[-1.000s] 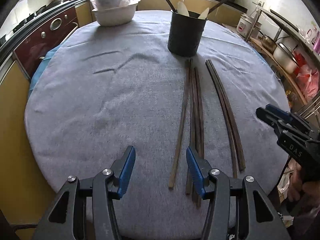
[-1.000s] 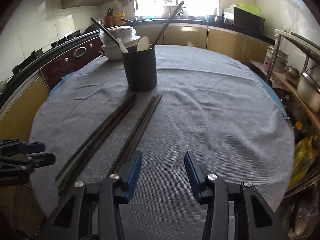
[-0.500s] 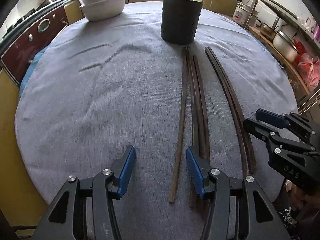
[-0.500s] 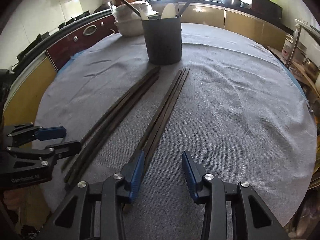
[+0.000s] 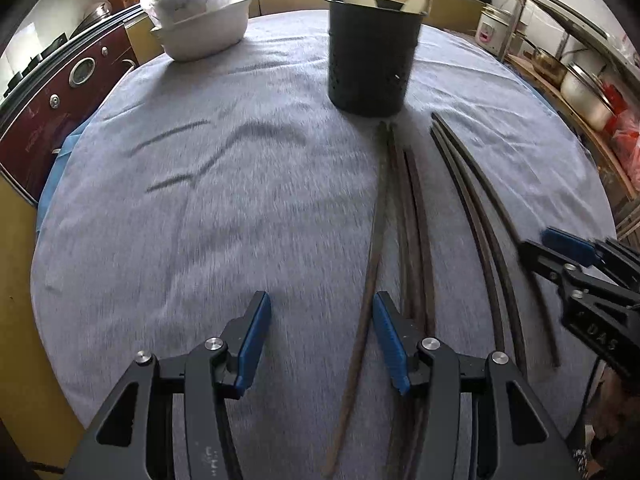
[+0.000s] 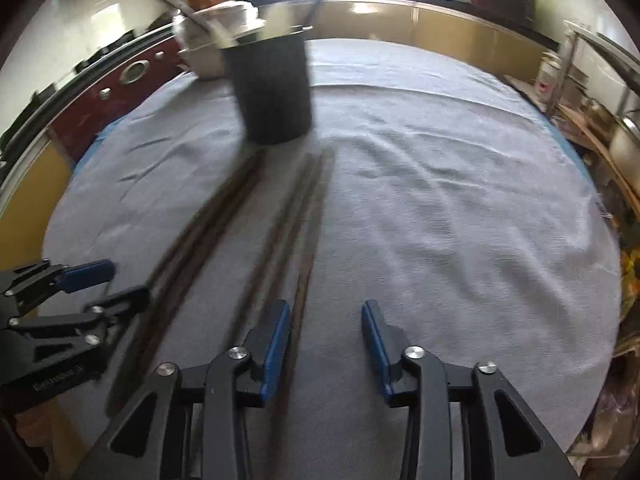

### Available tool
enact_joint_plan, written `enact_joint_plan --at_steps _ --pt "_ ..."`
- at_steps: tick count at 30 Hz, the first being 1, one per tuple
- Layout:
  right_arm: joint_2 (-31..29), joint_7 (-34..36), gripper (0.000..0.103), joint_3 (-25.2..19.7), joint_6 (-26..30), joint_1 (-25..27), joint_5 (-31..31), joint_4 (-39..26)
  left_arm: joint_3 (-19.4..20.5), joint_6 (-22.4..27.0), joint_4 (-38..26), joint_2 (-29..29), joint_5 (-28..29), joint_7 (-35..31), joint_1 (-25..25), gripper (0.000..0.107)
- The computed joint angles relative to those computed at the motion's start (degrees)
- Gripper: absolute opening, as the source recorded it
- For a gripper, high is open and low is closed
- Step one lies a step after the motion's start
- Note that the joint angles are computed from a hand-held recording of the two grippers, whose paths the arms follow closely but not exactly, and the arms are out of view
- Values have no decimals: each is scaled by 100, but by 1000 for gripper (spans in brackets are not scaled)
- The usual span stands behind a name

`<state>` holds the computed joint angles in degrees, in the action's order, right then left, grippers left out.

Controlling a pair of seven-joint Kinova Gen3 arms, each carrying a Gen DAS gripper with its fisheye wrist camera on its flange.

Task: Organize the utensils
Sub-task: 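Move both open tools back over the remaining chopsticks, then grasp a chopstick with the left tool while the right tool grasps another, then lift both held chopsticks upright and carry them over the black cup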

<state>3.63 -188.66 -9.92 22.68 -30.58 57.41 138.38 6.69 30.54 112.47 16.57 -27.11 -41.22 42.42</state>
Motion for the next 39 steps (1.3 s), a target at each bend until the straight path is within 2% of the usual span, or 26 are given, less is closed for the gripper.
enact_joint_plan --at_steps 4,7,11,14,16,19,21,23,25,26,27,28,30,31,35,37,39 --pt "-106 447 39 188 -294 313 -353 35 -132 78 -123 85 -11 163 -77 54" --pt "-187 1146 39 274 -424 552 -829 -58 -139 150 -126 56 94 148 -244 54" --pt "135 2078 39 -369 -722 1544 -1161 -378 124 182 -328 136 553 -568 -672 54" --pt "563 2777 39 -1011 -648 2333 -1508 -790 204 266 -629 317 809 -1130 -832 54" --pt "769 3243 39 -1143 -431 2529 -1808 -1084 218 397 -928 510 952 -1449 -878 54" --pt "1015 3942 39 -805 -160 2280 -2258 -1499 178 543 -1321 746 1120 -1818 -884 54" --pt "1141 4373 39 -274 -64 1846 -2572 -1725 188 518 -1475 845 1291 -2044 -927 54" --pt "1271 4518 38 257 11 1366 -2636 -1911 195 325 -1492 889 1497 -2219 -997 54" --pt "1340 4701 32 787 -49 905 -2770 -1995 133 25 -1379 887 1631 -2232 -969 54" --pt "1359 4757 25 1004 -126 715 -2793 -1992 93 -109 -1329 882 1662 -2233 -938 53" --pt "1368 4728 20 1141 -193 587 -2748 -1974 7 -225 -1295 889 1632 -2182 -844 49" --pt "1365 4634 11 1307 -253 429 -2660 -1933 -121 -310 -1318 924 1532 -2074 -667 36" --pt "1343 4349 7 1613 -411 132 -2456 -1807 -233 -434 -1316 960 1375 -2026 -467 19" --pt "1306 4273 7 1684 -501 78 -2421 -1730 -241 -489 -1286 957 1347 -2043 -437 12" --pt "1001 4172 6 1986 -1203 9 -2623 -1160 -742 -642 -1058 847 904 -1526 195 9" --pt "683 4299 6 1747 -1669 432 -2821 -778 -831 -803 -793 646 760 -1233 309 6" --pt "322 4445 6 1693 -2135 654 -3018 -385 -908 -1154 -388 304 549 -870 409 6"
